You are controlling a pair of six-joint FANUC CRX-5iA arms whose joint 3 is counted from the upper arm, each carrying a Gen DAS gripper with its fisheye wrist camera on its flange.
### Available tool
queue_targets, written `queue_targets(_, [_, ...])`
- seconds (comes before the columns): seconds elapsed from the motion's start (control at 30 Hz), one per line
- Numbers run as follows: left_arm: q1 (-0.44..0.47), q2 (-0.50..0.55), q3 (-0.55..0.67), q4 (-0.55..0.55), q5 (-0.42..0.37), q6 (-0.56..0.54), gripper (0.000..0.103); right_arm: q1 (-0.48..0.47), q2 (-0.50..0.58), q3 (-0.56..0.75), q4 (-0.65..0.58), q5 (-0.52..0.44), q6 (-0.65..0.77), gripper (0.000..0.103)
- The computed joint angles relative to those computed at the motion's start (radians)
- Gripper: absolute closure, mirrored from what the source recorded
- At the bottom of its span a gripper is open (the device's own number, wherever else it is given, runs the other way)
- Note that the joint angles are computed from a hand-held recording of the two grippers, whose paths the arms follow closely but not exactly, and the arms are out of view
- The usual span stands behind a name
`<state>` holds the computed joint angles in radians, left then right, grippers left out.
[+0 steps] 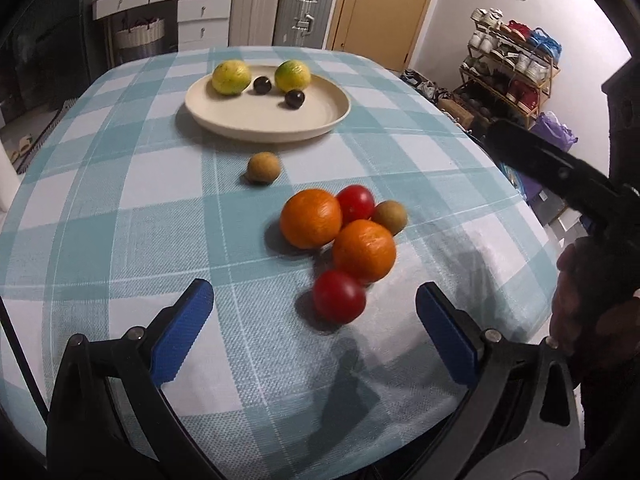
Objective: Organize fruits
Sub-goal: 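Lower the left tool onto a red tomato and close around it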
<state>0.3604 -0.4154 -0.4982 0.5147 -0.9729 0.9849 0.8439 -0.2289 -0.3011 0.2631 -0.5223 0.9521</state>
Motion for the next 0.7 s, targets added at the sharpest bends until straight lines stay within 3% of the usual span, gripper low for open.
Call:
queue_targets(0.13, [-0.021,0.007,0.008,-0.024,0.009,0.0,0.012,-0.003,0.002,0.005,-0.018,-0.003,0.009,0.0])
queue_targets(0.4, [-0.024,0.031,0.014,-0.042,-0.02,0.003,0.047,-0.003,0.005,0.007,-0.02,-0.008,0.009,0.0])
queue_targets(0.47, [-0.019,0.038,0.015,-0.039,-0.024,0.0,0.052,-0.002,0.003,0.007,-0.027,-0.009,0.015,0.0])
queue_targets(0.53, [-0.012,0.038,0.011,-0.024,-0.029,-0.012,0.062,-0.002,0.003,0.006,-0.03,-0.008,0.02,0.0])
queue_targets(0.6, [-0.003,0.047,0.012,-0.005,-0.044,-0.022,0.078,-0.002,0.004,0.008,-0.032,-0.011,0.02,0.0])
queue_targets(0.7, [0.013,0.053,0.009,0.018,-0.058,-0.038,0.078,-0.007,0.006,0.013,-0.046,-0.015,0.032,0.0])
